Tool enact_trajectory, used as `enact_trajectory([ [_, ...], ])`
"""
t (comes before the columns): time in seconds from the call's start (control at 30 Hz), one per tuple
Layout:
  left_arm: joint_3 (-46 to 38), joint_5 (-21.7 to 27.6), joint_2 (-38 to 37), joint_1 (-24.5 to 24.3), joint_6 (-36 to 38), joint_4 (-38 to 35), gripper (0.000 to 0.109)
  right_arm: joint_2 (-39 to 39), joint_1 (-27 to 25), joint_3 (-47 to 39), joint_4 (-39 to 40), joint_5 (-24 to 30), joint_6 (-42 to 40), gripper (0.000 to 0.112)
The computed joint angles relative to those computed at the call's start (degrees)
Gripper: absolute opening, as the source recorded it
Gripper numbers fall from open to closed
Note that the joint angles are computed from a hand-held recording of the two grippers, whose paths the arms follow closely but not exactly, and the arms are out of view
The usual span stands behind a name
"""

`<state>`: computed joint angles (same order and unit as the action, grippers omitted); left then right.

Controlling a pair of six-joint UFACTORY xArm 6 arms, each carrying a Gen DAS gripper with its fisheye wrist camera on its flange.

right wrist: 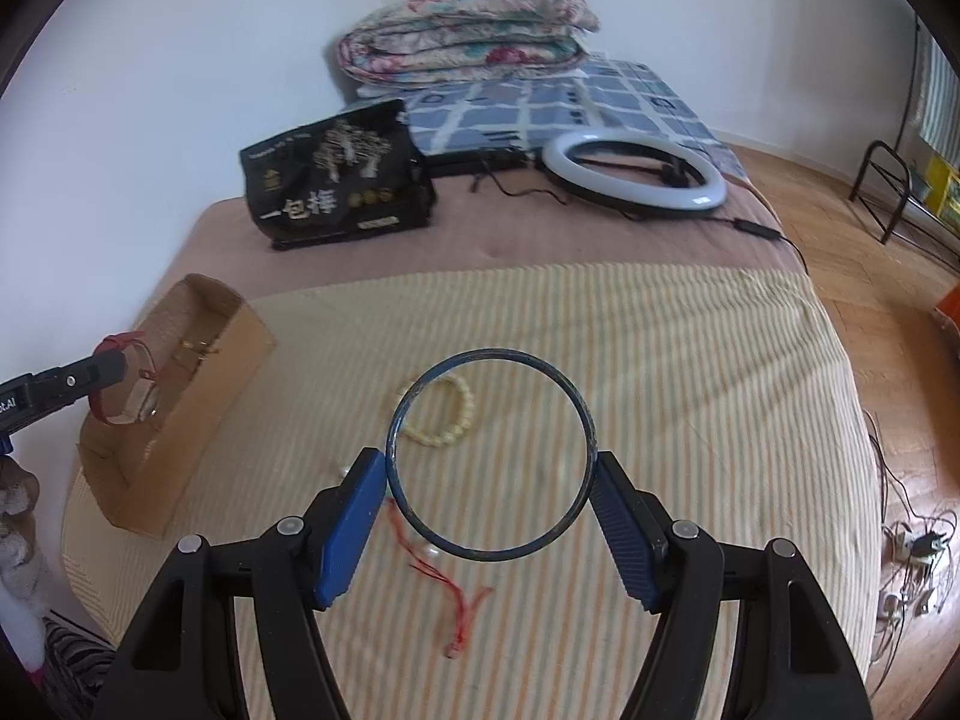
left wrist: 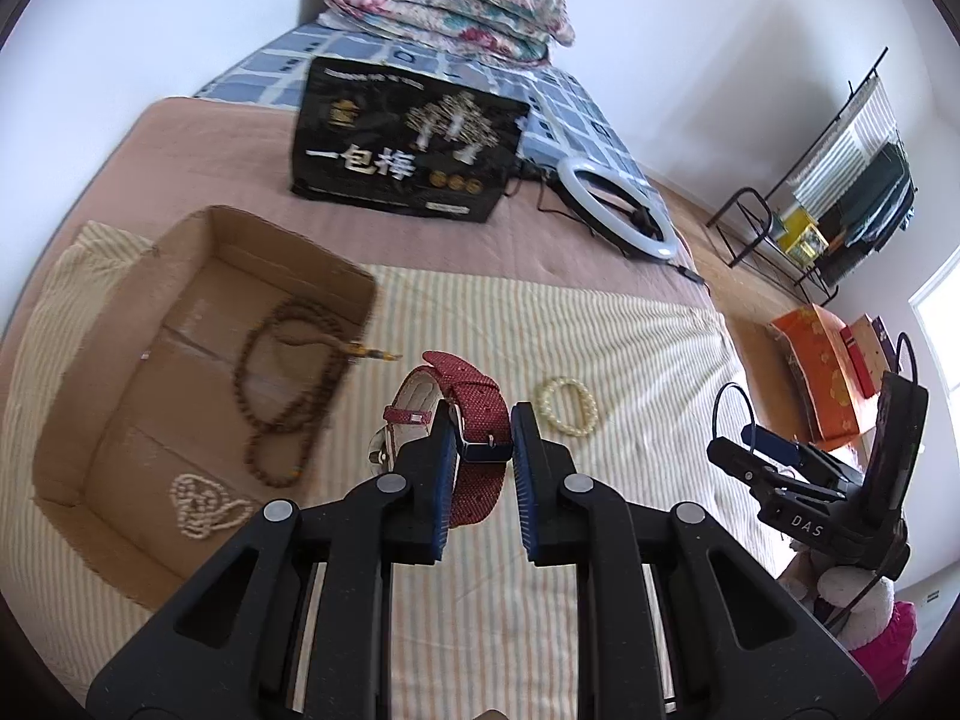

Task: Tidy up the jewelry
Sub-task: 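Lift the watch and bangle and carry both over the cardboard box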

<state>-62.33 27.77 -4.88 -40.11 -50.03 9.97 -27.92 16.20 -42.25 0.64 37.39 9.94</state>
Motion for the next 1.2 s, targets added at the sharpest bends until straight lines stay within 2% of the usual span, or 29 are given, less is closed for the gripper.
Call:
enact_trajectory([
  [0.5,12.5,-0.6,-13.0,6.5,-1.7,1.8,0.016,9.4,11.5,-8.6,-3.7,-3.5,5.2,0.071],
  [1.2,22.4,2.0,-22.3,11.6,0.6,0.9,0.016,24.2,21.1,-19.3,-1.4,-6.8,4.7,0.071],
])
